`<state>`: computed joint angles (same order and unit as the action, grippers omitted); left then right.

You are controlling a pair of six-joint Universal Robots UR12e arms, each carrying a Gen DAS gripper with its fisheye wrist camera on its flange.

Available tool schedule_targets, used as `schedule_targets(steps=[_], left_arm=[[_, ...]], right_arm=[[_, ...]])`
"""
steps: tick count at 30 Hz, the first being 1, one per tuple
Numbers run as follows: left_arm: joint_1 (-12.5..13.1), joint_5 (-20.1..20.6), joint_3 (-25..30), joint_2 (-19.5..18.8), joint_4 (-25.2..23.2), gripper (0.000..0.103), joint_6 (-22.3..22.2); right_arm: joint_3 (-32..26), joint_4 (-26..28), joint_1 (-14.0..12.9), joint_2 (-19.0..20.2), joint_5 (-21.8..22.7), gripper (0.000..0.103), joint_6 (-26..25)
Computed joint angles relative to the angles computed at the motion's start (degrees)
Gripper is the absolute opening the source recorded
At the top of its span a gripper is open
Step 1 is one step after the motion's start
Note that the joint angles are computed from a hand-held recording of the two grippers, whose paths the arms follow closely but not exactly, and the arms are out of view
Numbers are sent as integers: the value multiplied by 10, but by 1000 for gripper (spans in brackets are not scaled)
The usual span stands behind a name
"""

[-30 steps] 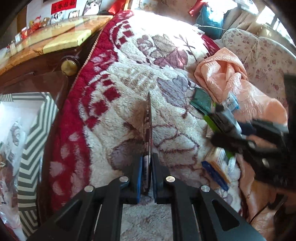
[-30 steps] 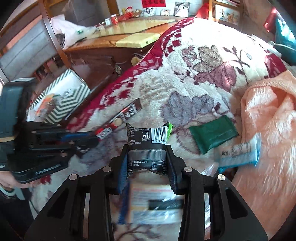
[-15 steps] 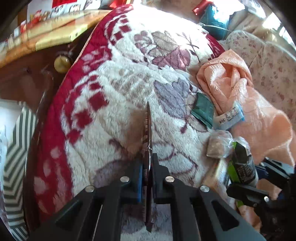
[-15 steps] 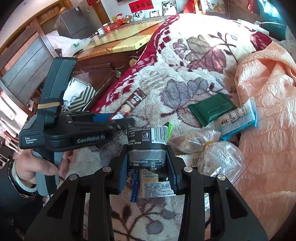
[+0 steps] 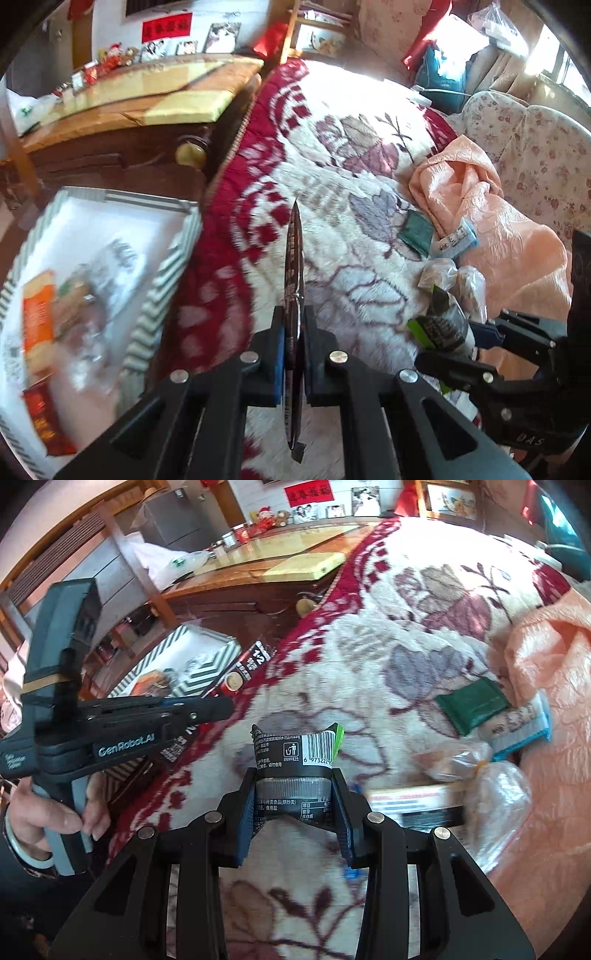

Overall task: Organize snacks
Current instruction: 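Carry the Nescafé stick and black-wrapped snack over the white tray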

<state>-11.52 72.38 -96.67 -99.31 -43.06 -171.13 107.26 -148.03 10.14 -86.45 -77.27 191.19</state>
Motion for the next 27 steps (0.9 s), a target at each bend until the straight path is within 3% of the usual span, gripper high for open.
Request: schedule_targets(steps=[15,27], left_arm=[[30,63,-62,53,71,9,-23],[67,84,-79,69,90,9,-58]], right_arm=[[-48,15,46,32,3,36,-6],[-103,35,74,66,8,36,-31]])
